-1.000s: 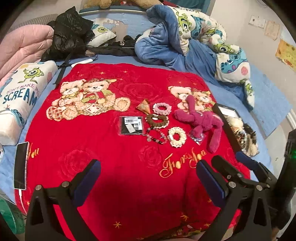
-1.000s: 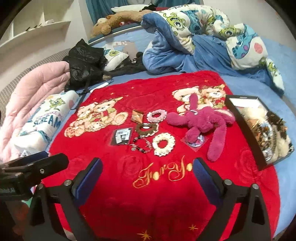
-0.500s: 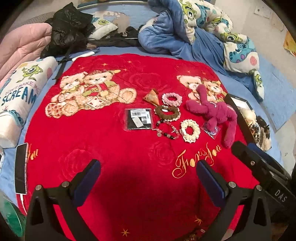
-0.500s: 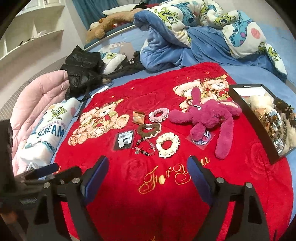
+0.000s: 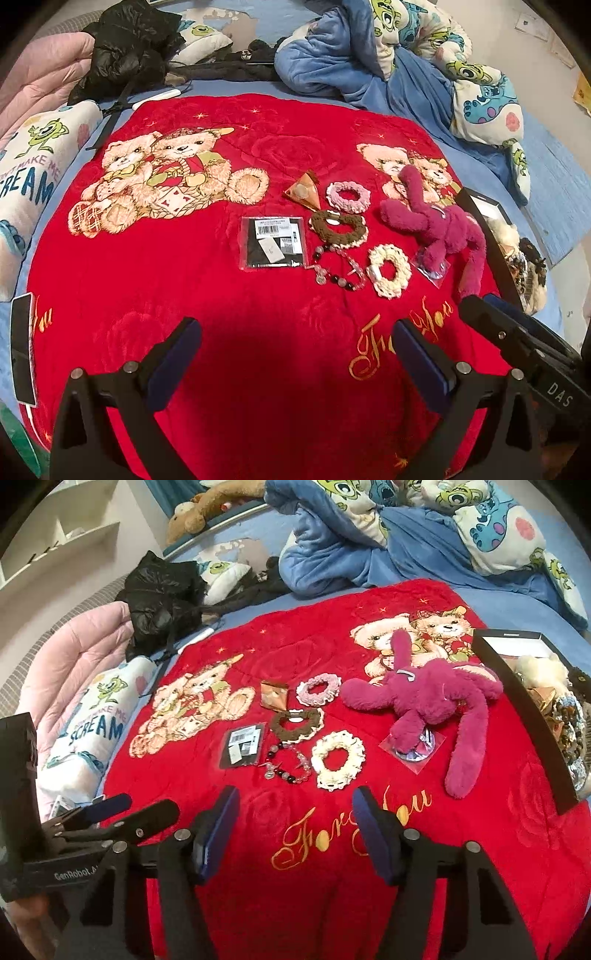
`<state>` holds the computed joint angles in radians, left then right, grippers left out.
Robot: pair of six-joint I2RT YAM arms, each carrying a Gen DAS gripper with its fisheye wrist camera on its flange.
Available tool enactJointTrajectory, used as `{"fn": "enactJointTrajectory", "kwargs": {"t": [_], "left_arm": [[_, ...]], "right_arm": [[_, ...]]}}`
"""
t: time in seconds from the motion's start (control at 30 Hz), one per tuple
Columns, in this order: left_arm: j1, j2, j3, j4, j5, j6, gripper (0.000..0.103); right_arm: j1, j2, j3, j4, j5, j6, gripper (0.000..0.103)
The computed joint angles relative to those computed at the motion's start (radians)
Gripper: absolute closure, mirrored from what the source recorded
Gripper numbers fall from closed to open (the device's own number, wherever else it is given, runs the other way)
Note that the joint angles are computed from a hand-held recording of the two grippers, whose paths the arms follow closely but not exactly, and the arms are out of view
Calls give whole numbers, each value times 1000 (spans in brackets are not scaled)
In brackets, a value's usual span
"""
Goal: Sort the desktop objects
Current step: 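Move the left tool to the black bagged package while the right tool reaches the cream lace scrunchie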
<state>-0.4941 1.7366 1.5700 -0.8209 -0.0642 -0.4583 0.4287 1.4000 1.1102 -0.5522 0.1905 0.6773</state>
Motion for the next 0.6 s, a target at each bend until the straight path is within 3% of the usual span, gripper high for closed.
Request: {"fn": "enactJointTrajectory", "kwargs": {"t": [0.27,0.43,0.6], "left_arm": [[34,143,118,4,12,53,0],[61,274,239,-18,30,94,0],[85,386,364,-48,48,121,0]], "right_arm": [[-76,81,44,21,-61,-21,41],[-124,134,49,45,-106,-36,52],[-160,204,69,64,-133,-49,54]]}}
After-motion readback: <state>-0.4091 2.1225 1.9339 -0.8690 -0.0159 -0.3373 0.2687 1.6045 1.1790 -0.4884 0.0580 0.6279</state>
